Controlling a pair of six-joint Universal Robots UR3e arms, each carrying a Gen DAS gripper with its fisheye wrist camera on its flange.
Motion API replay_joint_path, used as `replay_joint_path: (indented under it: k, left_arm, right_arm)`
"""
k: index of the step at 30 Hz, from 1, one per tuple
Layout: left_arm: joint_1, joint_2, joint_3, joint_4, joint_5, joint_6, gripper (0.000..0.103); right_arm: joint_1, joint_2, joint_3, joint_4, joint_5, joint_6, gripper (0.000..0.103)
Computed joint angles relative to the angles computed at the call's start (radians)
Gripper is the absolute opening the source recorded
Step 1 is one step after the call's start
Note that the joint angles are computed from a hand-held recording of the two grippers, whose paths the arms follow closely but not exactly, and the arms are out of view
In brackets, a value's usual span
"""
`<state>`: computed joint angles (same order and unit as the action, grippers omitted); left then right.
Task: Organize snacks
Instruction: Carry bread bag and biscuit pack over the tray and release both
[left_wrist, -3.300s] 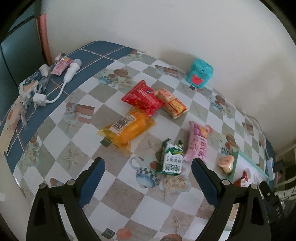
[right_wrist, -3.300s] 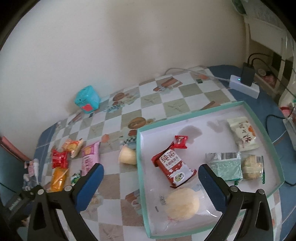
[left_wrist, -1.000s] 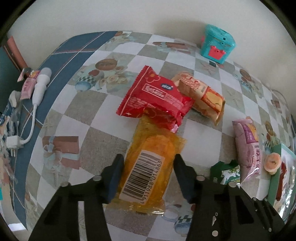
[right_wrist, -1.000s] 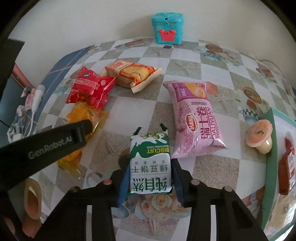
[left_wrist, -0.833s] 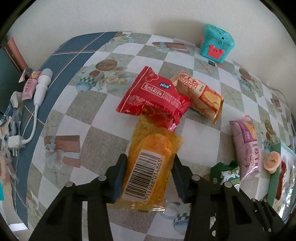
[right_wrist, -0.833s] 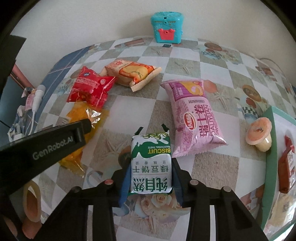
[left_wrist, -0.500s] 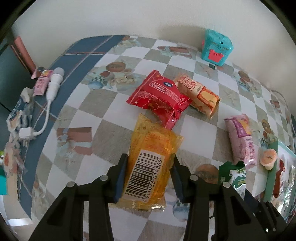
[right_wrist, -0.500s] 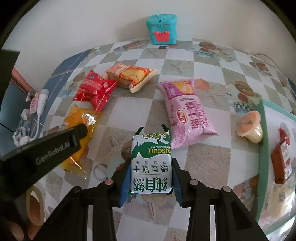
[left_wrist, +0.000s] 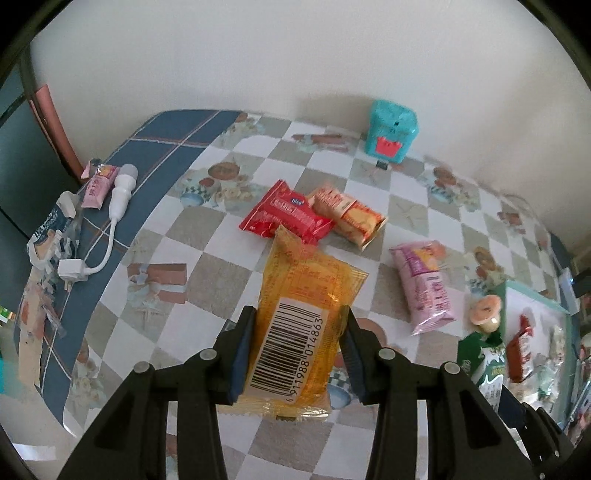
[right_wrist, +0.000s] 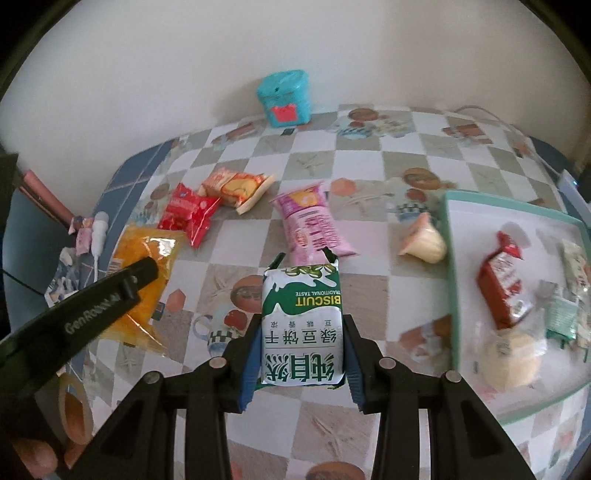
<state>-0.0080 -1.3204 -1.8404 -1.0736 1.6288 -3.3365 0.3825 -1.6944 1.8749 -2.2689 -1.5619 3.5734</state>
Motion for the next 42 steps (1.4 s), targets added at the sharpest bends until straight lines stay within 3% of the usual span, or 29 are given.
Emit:
replay_joint_path:
  k: [11, 15, 19, 26, 33, 42]
  left_arm:
    - [-0.142, -0.025, 0.144, -0.028, 0.087, -0.083, 0.046]
    - [-0.210, -0.060, 0.203, -0.042, 0.129, -0.123, 0.045]
    - [-0.264, -0.097, 0.249, -0.059, 0.169, -0.156, 0.045]
    - [-0.330, -0.143, 0.310, -0.077, 0.176, -0.208, 0.045]
    - [-0.427, -0.235, 0.401, -0.096, 0.192, -0.242, 0.046]
    - [-0.529, -0.385, 0.520, -0.115, 0.159, -0.249, 0.046]
  right_arm:
    - [-0.189, -0.234, 0.079, 0.118, 0.047, -0.039, 0.042]
    - [-0.334, -0.340, 0.124, 0.169, 0.129, -0.093, 0.042]
    - [-0.449, -0.421, 0.146, 0.220, 0.134, -0.138, 0.042]
    - [-0.742, -0.570, 0.165, 0.376, 0.224, -0.263, 0.043]
    - [-1.092, -0.714, 0.151, 0.598, 0.376, -0.484, 0.043]
    - [-1.298, -0.742, 0.163, 0.770, 0.442, -0.622, 0.043]
